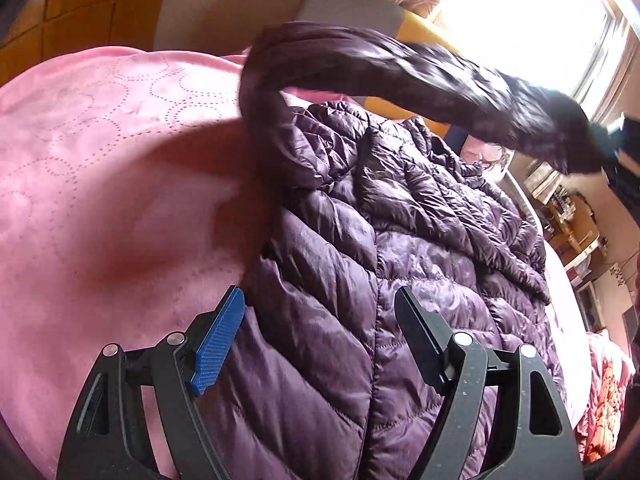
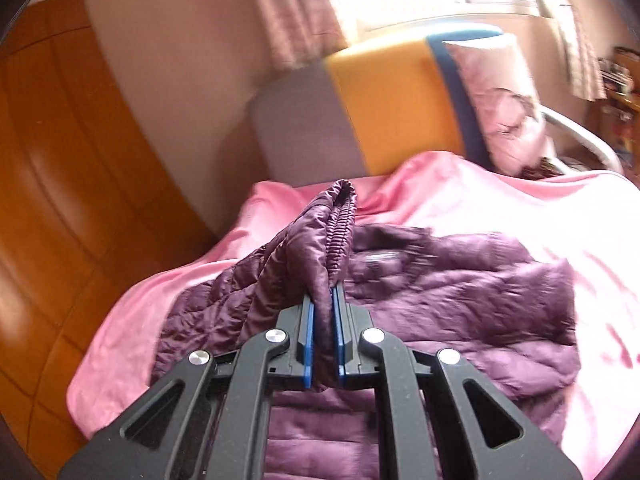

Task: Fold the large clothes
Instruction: 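Grasp the jacket hem with the right tool and fold it up over the body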

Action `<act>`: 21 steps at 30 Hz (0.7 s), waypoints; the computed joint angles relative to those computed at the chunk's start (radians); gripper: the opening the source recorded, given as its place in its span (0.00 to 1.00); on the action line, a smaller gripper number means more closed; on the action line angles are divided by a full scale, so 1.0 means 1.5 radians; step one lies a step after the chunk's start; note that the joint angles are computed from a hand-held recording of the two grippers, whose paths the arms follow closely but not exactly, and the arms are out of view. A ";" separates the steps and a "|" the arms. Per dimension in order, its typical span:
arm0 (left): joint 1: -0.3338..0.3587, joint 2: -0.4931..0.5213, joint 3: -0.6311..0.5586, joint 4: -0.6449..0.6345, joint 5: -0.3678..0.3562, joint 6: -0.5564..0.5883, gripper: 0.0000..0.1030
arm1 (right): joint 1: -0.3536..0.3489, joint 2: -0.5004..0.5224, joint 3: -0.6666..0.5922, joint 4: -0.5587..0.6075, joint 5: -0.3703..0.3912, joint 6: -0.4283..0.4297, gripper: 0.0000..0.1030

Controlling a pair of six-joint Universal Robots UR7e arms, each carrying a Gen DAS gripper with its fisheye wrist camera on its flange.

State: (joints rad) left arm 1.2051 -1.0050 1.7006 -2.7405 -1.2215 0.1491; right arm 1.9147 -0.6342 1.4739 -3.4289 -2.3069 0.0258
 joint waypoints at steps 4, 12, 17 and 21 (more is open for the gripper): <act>-0.005 0.007 -0.010 0.005 0.005 0.006 0.74 | -0.017 -0.030 0.051 -0.016 -0.017 0.027 0.07; -0.032 0.064 -0.084 0.047 0.121 0.018 0.74 | -0.038 -0.067 0.116 -0.032 -0.036 0.071 0.07; -0.035 0.125 -0.165 0.078 0.187 0.011 0.74 | -0.056 -0.083 0.147 -0.027 -0.057 0.096 0.07; -0.028 0.155 -0.210 0.101 0.218 -0.010 0.74 | -0.083 -0.092 0.167 0.013 -0.068 0.149 0.07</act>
